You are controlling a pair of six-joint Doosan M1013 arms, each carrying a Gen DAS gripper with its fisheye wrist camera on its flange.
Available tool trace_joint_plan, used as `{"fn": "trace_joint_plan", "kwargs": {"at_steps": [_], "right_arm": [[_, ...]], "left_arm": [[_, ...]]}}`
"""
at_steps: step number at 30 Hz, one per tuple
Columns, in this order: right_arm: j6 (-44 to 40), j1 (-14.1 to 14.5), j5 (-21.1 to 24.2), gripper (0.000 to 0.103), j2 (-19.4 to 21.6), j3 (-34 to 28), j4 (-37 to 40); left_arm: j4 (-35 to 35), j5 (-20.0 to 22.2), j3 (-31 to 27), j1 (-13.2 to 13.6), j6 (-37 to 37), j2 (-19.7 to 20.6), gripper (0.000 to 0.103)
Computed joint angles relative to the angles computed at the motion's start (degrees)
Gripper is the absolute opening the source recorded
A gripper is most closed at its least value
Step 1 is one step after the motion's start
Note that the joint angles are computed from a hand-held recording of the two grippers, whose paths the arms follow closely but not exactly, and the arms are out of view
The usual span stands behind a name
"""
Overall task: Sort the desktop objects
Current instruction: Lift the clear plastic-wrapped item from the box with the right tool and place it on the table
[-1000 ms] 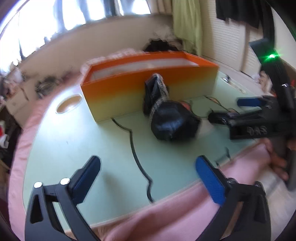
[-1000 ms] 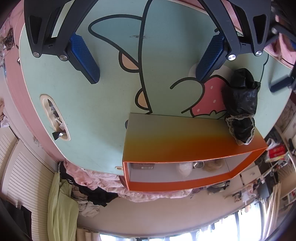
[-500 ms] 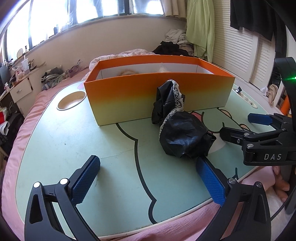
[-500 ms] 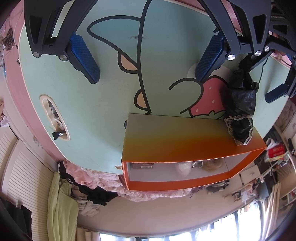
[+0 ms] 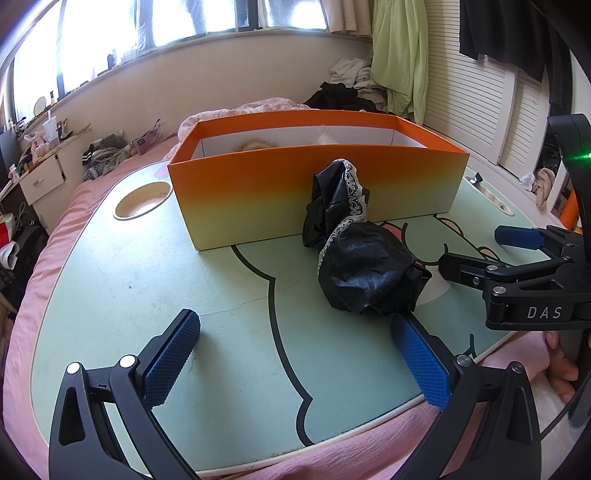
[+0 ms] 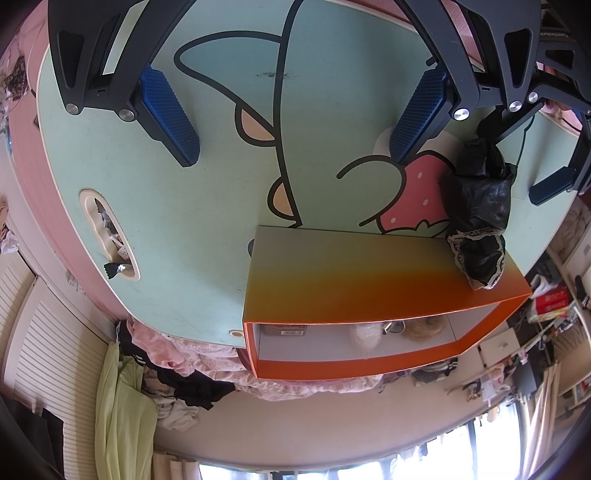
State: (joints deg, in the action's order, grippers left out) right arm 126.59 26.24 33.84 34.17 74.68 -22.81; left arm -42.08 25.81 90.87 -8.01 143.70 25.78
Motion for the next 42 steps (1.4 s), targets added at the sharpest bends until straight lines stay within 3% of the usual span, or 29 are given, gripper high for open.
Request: {"fn": "trace_joint_plan", "kwargs": {"at_steps": [3,8,9,11,12,15,18,21,27,28,30,32,36,38,39,42], "right_arm": [[-0.1,0.0,-0.1,0.103,0.0,0.0,0.1],[-1.8,-0.7,-4.0,0.101,-1.2,1.6,4.7],[-2.7,-0.9,-5.8,0.098,-1.8,2.3,6.0],[-8.0,-1.4,-10.2,0.08,-3.4,4.2,11.0],[-11.2,-1.7,-12.3,0.076,-4.2,4.6,13.6],[-21.4,-2.9,-13.3,0.065,-4.6,2.2,23.8],[-26.1,-4.1,-5.5,0.052,-0.9,-7.3,31.4],[-27.4,-4.1,8.4,0.052,6.1,-21.0,32.6],[-21.6,-2.0,30.4,0.046,21.8,-47.5,24.2],[-20.9,-2.0,32.7,0.044,23.2,-49.6,23.9],[-18.4,-2.3,35.0,0.027,25.1,-52.0,23.8],[-17.5,-2.9,28.4,0.027,21.4,-44.8,26.0],[-19.4,-3.0,6.5,0.027,9.8,-24.8,27.5],[-25.0,-3.0,-2.6,0.027,4.1,-15.3,31.4],[-29.7,-3.0,-5.5,0.027,1.5,-10.9,34.8],[-34.8,-2.7,-6.2,0.027,-2.0,-4.6,36.8]], "left_arm": [[-0.2,0.1,0.0,0.0,0.3,0.0,0.103],[-0.5,0.3,0.0,0.1,0.7,0.0,0.103],[-0.5,0.3,0.0,0.1,0.8,0.0,0.103],[-0.7,0.4,0.0,0.2,1.0,0.0,0.103],[-0.8,0.4,0.0,0.2,1.1,0.0,0.103],[-1.0,0.5,0.0,0.2,1.5,0.0,0.103],[-1.3,0.6,0.0,0.3,1.8,0.0,0.103],[-1.4,0.8,0.0,0.3,2.0,0.0,0.103],[-2.7,1.1,0.1,0.6,3.6,0.2,0.103],[-2.9,1.1,0.1,0.6,3.8,0.2,0.103],[-3.1,1.3,0.0,0.6,4.0,0.2,0.103],[-3.5,1.2,0.1,0.6,4.4,0.2,0.103],[-3.7,1.4,0.1,0.6,4.8,0.2,0.103],[-3.7,1.5,0.1,0.7,4.9,0.2,0.103],[-3.8,1.7,0.0,0.8,5.1,0.3,0.103],[-3.8,1.8,0.0,0.7,5.1,0.2,0.103]]}}
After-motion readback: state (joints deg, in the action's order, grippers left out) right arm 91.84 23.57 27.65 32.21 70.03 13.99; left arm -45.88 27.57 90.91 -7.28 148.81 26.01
